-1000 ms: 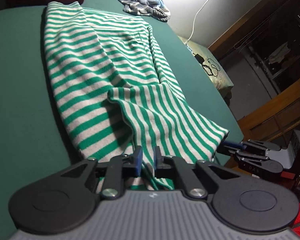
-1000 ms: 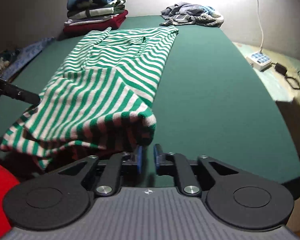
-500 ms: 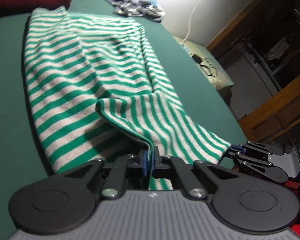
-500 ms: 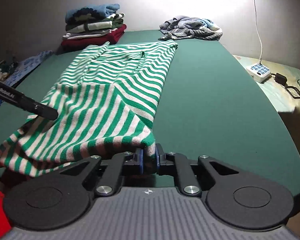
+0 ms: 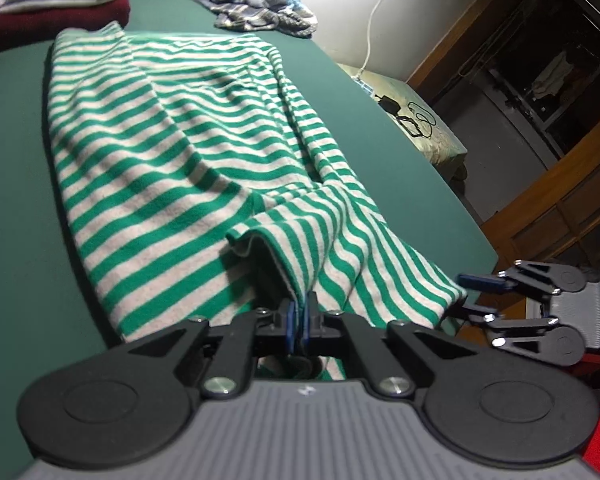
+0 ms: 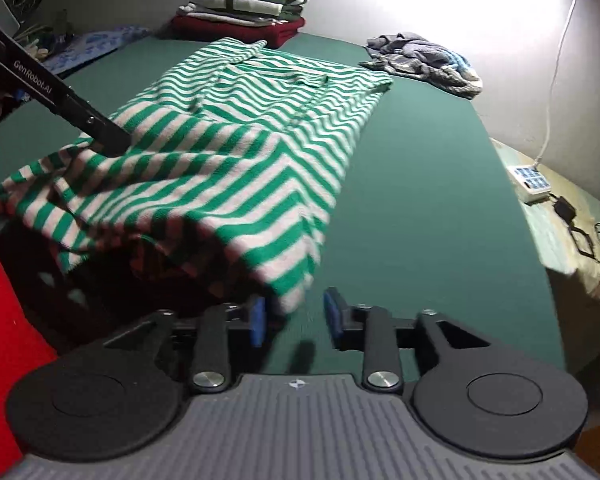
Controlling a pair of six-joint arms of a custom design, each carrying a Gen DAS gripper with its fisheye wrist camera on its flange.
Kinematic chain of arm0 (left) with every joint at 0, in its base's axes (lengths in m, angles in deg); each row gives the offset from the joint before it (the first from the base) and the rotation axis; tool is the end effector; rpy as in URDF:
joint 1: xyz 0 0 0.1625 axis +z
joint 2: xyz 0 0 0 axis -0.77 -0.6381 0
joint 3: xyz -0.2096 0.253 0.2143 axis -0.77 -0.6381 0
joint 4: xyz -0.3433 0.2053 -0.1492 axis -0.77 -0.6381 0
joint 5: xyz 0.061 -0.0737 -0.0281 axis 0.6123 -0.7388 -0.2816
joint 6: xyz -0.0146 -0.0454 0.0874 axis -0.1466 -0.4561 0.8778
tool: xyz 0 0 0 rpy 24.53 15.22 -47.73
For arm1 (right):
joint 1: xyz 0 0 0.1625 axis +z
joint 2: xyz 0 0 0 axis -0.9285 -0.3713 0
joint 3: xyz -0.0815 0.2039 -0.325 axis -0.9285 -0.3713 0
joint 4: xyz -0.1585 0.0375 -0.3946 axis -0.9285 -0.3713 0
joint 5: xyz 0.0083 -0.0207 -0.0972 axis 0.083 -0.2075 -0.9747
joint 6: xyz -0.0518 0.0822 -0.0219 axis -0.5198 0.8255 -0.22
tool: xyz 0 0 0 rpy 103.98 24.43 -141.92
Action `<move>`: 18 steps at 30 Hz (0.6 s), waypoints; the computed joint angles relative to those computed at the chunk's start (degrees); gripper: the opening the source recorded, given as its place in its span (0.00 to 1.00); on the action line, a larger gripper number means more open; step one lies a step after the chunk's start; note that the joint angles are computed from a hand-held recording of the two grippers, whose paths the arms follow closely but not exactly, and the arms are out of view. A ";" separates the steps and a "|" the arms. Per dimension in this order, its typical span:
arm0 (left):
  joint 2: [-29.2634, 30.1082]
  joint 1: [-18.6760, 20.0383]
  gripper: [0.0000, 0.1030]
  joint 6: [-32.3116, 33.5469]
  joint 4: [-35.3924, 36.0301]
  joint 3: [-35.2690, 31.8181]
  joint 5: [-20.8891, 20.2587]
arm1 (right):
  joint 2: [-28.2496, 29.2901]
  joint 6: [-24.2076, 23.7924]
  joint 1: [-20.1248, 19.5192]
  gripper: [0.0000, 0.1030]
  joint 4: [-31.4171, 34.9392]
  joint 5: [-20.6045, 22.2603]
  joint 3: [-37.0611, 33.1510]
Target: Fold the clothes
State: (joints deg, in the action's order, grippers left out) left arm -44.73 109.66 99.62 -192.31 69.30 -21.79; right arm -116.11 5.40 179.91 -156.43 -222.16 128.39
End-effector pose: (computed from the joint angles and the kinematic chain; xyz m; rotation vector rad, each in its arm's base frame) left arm -0.1222 -0.4741 0.1614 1.1420 2.8988 -0.1187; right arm 0.1681 -0.2753 0.1172 0.4239 -2.1057 0.7920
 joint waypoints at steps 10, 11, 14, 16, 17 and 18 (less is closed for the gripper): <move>3.19 0.81 0.24 -2.60 2.24 -2.23 -1.55 | 0.09 -15.17 2.49 0.30 0.78 13.13 -2.68; 3.90 0.83 0.20 -3.28 2.55 -2.86 -1.34 | 1.20 -16.83 1.77 0.30 1.15 14.68 -2.98; 3.95 0.52 0.02 -3.96 1.45 -3.28 -2.17 | 3.06 -19.94 -1.15 0.29 0.64 22.24 -3.06; 3.40 -0.57 0.01 -4.32 -0.23 -2.71 -0.81 | 2.93 -21.12 -3.88 0.29 1.41 28.10 -3.21; 3.33 -0.87 0.01 -4.84 -0.39 -2.76 -0.41 | 2.99 -21.76 -5.25 0.29 1.52 30.38 -3.37; 3.27 -1.17 0.01 -5.37 -0.55 -2.80 0.00 | 3.06 -22.38 -6.59 0.30 1.71 32.64 -3.57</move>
